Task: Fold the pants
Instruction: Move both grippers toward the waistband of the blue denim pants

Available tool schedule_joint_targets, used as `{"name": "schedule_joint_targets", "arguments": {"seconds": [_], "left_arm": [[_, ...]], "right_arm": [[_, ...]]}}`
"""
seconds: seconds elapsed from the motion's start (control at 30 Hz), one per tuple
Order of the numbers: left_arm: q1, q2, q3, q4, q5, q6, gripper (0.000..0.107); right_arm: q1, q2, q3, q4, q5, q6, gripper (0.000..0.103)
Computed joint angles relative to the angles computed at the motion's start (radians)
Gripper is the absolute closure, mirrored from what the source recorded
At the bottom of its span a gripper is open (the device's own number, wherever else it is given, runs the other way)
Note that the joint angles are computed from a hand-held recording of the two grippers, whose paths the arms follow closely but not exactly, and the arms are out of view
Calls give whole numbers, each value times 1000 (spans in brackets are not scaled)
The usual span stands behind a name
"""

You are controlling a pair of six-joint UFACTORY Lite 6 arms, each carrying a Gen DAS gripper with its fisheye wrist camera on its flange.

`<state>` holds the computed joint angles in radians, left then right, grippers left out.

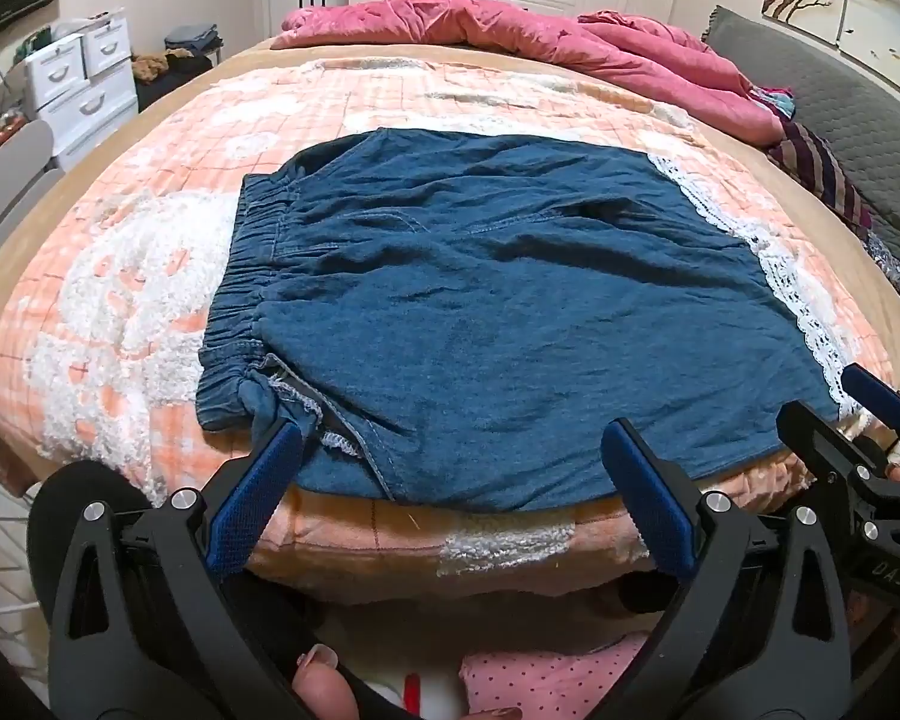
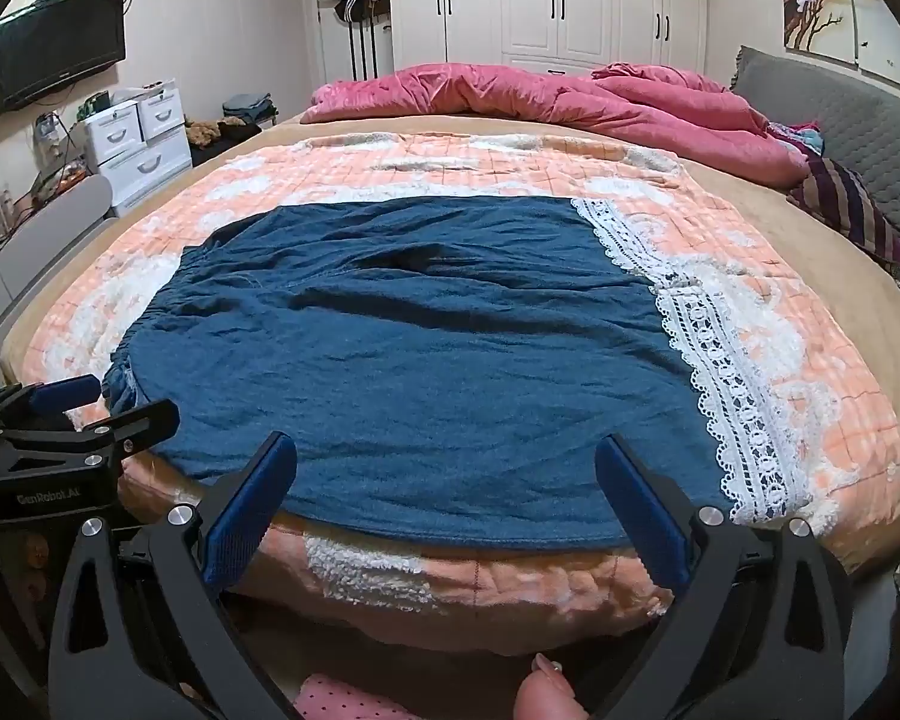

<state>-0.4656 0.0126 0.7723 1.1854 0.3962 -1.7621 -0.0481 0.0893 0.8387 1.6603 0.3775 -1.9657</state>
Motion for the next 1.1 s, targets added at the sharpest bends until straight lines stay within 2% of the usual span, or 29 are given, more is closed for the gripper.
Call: {"name": "schedule_joint_targets", "arguments": {"seconds": [0.3,0.37,0.6,0.73,0.9,1.1], "left_arm": [[-7,-4,1,18,13,-22,13],[18,3,-3,53,-9,-39,13],[2,-9,-12,121,17,-99,13],[46,8,10,-36,-39,66,13],[106,25,27,-73,-83,144,13],[269,34,47,-272,-174,406,13]], "right_arm": [[12,-7,-12,42,-11,-38,4],[12,0,-5,26,-7,-14,4],[27,20,16,11,-17,4,4],[37,37,34,5,-18,13,4],[50,92,99,-47,-3,69,4],[96,199,252,-220,-7,225,4]]}}
